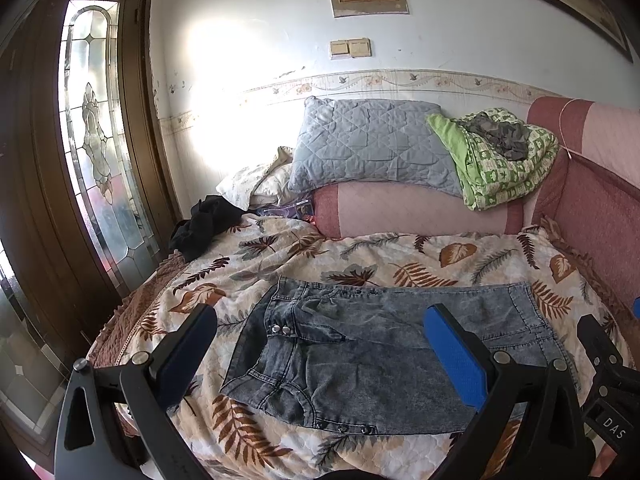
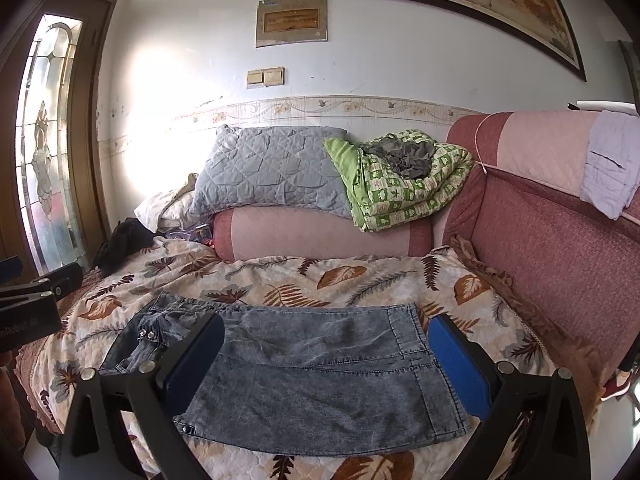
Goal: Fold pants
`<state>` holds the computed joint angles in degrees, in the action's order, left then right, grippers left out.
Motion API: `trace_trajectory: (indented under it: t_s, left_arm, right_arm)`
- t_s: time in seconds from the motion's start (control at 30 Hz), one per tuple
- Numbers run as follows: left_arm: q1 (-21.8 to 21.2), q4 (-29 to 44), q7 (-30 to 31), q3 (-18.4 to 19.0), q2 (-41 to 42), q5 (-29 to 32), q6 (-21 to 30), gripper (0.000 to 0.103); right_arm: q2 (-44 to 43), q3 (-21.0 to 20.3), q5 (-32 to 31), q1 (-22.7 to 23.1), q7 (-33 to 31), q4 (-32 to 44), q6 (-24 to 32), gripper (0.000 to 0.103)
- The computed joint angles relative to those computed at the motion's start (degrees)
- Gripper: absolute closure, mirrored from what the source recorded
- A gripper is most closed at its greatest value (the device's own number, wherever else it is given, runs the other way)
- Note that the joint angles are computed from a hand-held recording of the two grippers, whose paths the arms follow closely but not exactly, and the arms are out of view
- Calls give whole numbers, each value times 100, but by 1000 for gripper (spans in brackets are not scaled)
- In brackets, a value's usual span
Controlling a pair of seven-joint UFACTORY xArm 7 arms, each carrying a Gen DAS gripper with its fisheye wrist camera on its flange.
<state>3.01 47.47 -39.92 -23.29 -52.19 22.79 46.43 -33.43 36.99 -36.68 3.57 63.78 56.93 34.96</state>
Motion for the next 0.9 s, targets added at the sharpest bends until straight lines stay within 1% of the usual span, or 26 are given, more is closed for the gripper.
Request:
trace_trajectory:
  t_s: [0.33,0.9]
  left_arm:
    - [-33,-24,8,35,68,3,-20,0]
    - [-76,48,34,84,204,6,43,0]
  right_arm:
    - [103,30,-49,42,28,35,47,0]
    - [313,-162,-141,232,45,104,50,0]
